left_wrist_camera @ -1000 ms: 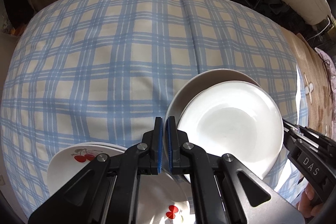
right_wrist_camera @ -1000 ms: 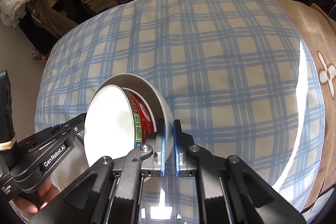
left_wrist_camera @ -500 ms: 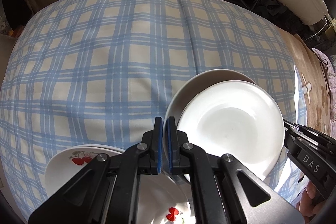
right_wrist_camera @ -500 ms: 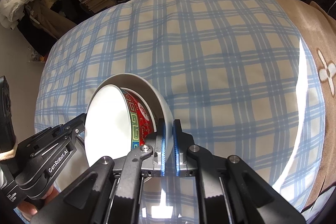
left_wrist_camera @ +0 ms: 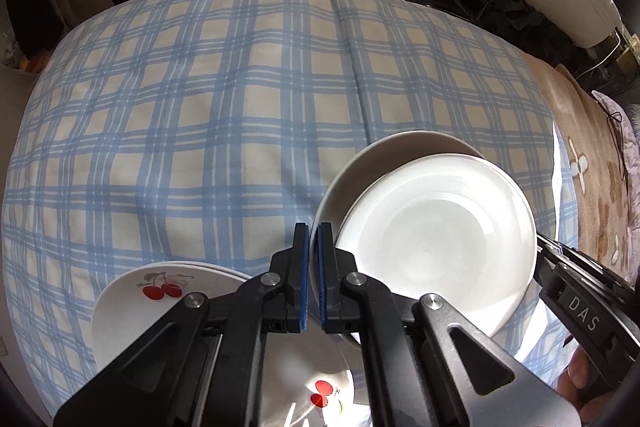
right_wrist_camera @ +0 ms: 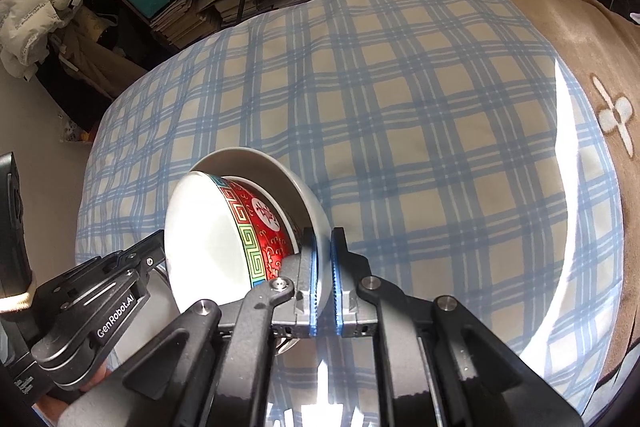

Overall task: Organize plates and bowls
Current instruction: 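Lift and carry the bowl stack with both grippers over the cherry plates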

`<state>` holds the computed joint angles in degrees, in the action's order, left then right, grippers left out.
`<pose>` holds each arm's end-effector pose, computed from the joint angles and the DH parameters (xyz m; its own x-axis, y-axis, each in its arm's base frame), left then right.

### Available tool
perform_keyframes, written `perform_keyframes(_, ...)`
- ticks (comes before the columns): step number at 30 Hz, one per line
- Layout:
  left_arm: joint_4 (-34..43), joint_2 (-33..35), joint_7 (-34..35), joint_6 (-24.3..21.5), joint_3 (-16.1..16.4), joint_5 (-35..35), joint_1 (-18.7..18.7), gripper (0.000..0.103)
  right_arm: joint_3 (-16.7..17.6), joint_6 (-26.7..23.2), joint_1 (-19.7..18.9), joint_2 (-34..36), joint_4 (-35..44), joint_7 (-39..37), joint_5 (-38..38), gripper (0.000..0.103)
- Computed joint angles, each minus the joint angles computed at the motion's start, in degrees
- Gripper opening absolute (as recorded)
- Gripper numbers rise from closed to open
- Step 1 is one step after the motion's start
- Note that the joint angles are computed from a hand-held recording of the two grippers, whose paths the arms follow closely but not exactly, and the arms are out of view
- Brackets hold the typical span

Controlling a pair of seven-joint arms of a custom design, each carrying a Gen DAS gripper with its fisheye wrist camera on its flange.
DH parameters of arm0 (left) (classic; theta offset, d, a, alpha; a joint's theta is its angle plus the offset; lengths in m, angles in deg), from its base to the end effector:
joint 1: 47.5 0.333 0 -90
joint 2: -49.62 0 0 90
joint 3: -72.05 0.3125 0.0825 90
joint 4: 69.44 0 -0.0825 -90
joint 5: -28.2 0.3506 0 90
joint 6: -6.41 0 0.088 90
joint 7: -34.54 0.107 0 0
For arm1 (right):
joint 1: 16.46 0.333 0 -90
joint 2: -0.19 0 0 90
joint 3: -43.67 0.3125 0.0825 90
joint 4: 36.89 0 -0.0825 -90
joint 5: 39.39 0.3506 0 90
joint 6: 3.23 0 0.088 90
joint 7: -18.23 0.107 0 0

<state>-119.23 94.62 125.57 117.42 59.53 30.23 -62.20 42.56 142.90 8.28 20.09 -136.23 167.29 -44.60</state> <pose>0.6955 -0.2771 0.4774 -0.4162 -0.9022 0.1131 -0.8821 0.3704 -0.2912 0.6008 0.2658 0.4438 -0.4456 -0.8278 -0.3409 -0.7808 0.5456 -0.3044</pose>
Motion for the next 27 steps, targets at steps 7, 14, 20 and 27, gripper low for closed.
perform_keyframes(7, -3.3, -1.9, -0.2, 1.5, -0.2, 0.0, 0.4, 0.001, -0.2, 0.2, 0.3, -0.8, -0.7, 0.7, -0.9, 0.011)
perform_keyframes(14, -5.2, -3.4, 0.5, 2.2, -0.4, 0.2, 0.7, 0.001, -0.4, 0.2, 0.9, -2.0, -1.6, 3.0, -3.0, 0.011)
perform_keyframes(20, -7.1, -5.3, 0.4, 3.7, -0.5, 0.1, 0.8, 0.001, -0.4, 0.5, 1.0, -3.7, -2.6, 4.3, -5.1, 0.011)
perform_keyframes(27, -10.5, -9.1, 0.0, 4.9, 0.2, 1.6, 1.1, 0.001, 0.6, 2.4, 0.6, -5.2, -3.2, 4.9, -6.5, 0.011)
